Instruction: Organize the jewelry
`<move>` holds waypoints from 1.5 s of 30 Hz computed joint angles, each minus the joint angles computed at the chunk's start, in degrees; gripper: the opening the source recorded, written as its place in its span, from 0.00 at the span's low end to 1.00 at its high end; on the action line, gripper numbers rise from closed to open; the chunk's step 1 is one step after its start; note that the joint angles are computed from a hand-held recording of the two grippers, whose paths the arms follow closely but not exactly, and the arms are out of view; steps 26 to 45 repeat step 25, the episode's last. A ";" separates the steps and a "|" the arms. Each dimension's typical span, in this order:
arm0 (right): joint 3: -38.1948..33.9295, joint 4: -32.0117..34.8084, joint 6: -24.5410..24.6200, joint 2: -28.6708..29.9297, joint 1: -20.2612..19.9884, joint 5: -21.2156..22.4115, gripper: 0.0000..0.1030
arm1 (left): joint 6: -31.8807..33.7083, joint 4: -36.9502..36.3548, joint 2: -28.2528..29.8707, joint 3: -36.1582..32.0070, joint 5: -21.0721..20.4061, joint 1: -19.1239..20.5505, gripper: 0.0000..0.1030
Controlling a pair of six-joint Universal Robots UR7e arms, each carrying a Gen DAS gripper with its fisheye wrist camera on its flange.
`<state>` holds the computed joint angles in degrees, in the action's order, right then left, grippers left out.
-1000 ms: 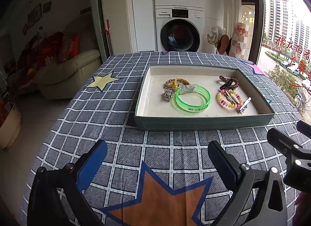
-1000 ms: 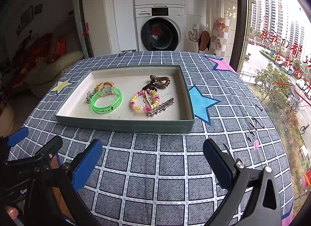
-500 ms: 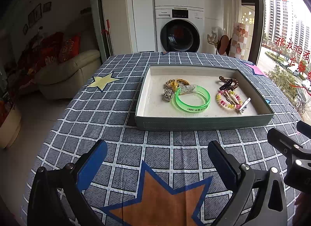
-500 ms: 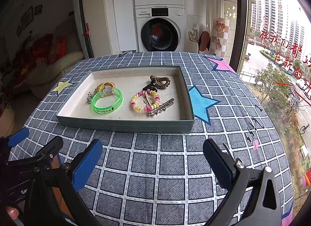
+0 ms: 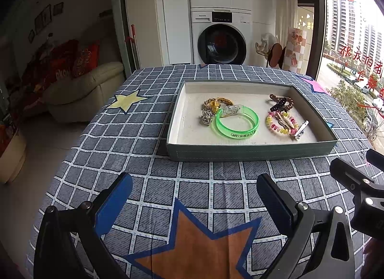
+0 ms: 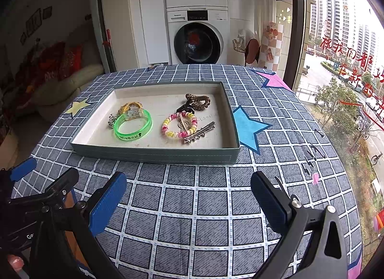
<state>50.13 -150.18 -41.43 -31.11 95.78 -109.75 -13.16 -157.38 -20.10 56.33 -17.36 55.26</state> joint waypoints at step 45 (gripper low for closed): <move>0.43 0.07 0.34 -0.34 0.18 -0.09 1.00 | 1.71 -1.32 0.35 -0.47 -0.70 -0.13 1.00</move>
